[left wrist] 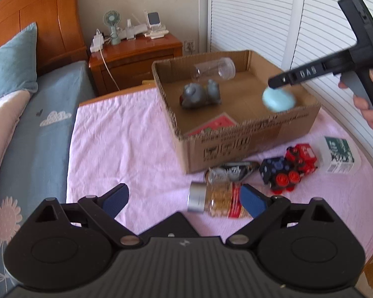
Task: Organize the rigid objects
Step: 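Place the red card pack and mint-green case into the box, opening both grippers, then move the right gripper to the white MEDICAL swab box while the left gripper approaches the black power bank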
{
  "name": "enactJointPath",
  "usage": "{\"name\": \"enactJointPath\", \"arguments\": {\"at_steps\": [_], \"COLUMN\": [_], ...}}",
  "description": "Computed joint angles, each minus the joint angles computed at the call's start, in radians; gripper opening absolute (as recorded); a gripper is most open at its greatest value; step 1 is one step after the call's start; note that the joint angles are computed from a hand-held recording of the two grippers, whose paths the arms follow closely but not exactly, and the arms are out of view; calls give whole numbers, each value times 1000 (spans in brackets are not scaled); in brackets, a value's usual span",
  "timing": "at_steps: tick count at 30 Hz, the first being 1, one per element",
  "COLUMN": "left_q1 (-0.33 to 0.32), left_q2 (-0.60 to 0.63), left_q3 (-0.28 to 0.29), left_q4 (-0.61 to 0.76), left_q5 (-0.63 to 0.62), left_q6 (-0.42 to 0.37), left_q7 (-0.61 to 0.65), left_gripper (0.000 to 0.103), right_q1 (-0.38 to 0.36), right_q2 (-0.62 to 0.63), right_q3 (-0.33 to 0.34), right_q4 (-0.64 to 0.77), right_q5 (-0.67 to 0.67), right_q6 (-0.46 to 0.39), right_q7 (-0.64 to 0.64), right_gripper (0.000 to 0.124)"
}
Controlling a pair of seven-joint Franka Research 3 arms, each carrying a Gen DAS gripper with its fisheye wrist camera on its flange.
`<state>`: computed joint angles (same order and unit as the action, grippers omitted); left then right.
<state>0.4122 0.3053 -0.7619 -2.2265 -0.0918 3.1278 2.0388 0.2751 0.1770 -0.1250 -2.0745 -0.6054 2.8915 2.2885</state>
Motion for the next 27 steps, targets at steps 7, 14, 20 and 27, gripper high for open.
{"name": "enactJointPath", "arguments": {"at_steps": [7, 14, 20, 27], "left_q1": [-7, 188, 128, -17], "left_q2": [-1, 64, 110, 185], "left_q3": [18, -178, -107, 31], "left_q4": [-14, -39, 1, 117], "left_q5": [-12, 15, 116, 114], "left_q6": [-3, 19, -40, -162], "left_q7": [14, 81, 61, 123], "left_gripper": [96, 96, 96, 96], "right_q1": [19, -33, -90, -163], "right_q2": [-23, -134, -227, -328], "right_q3": [-17, 48, 131, 232], "right_q4": [-5, -103, -211, -319], "right_q5": [-93, -105, -193, -282], "right_q6": [-4, 30, 38, 35], "right_q7": [88, 136, 217, 299], "right_gripper": [92, 103, 103, 103]}}
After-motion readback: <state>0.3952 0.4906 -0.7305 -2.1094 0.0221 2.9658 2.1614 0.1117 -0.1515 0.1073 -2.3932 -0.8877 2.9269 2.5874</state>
